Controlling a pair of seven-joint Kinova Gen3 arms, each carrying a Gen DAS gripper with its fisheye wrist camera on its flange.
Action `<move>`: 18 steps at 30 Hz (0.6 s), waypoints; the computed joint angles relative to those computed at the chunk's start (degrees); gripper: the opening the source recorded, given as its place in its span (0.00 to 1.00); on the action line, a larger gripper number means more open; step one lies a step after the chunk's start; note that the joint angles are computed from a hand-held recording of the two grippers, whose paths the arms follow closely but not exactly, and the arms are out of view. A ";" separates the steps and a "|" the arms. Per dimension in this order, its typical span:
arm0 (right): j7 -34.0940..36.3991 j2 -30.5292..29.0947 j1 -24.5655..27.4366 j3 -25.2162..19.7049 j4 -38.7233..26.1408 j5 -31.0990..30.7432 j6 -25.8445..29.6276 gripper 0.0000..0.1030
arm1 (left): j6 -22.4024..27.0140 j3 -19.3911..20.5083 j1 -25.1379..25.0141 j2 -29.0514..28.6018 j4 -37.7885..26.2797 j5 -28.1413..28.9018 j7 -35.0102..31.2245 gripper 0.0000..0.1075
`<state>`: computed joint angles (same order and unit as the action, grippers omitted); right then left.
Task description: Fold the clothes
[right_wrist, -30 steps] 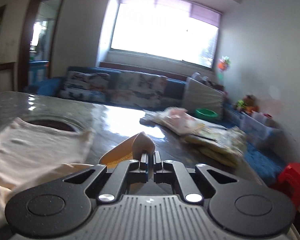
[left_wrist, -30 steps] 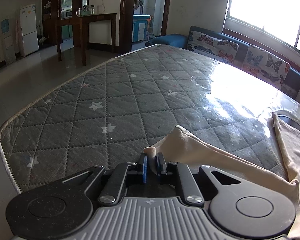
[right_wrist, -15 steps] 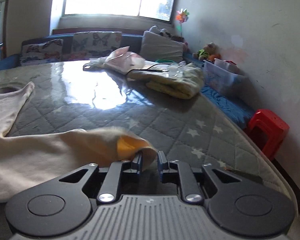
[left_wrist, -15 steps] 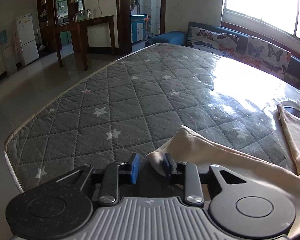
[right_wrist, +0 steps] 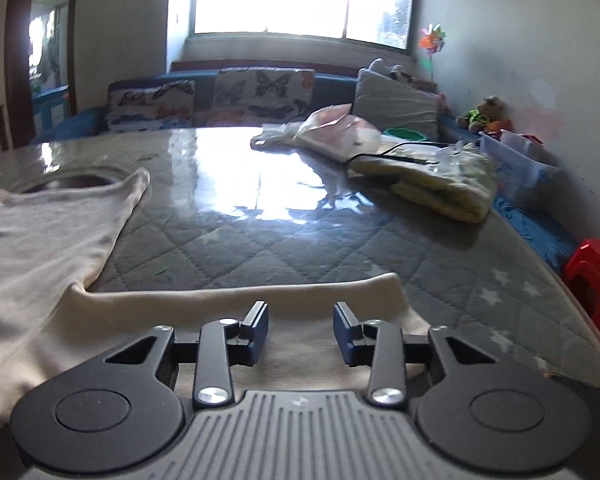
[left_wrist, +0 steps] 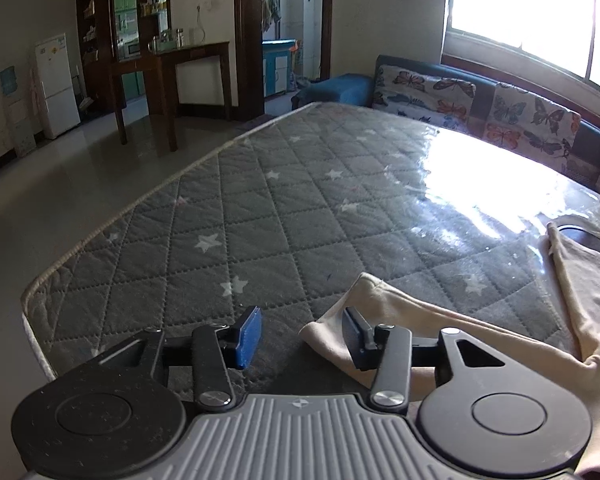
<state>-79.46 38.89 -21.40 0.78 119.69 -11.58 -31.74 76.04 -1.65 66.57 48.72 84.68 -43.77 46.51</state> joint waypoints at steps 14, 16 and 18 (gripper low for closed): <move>3.25 -6.68 14.93 -18.13 4.84 20.48 3.11 0.44 | -21.10 0.63 4.89 -3.70 3.57 -21.79 -6.72 0.48; 3.33 -7.07 18.91 -23.44 5.01 25.14 5.21 0.44 | -25.76 1.75 3.85 -3.65 3.30 -26.46 -7.84 0.48; 3.92 -7.19 21.79 -28.75 5.11 29.80 8.25 0.44 | -30.04 0.76 4.20 -2.77 1.61 -28.57 -10.92 0.48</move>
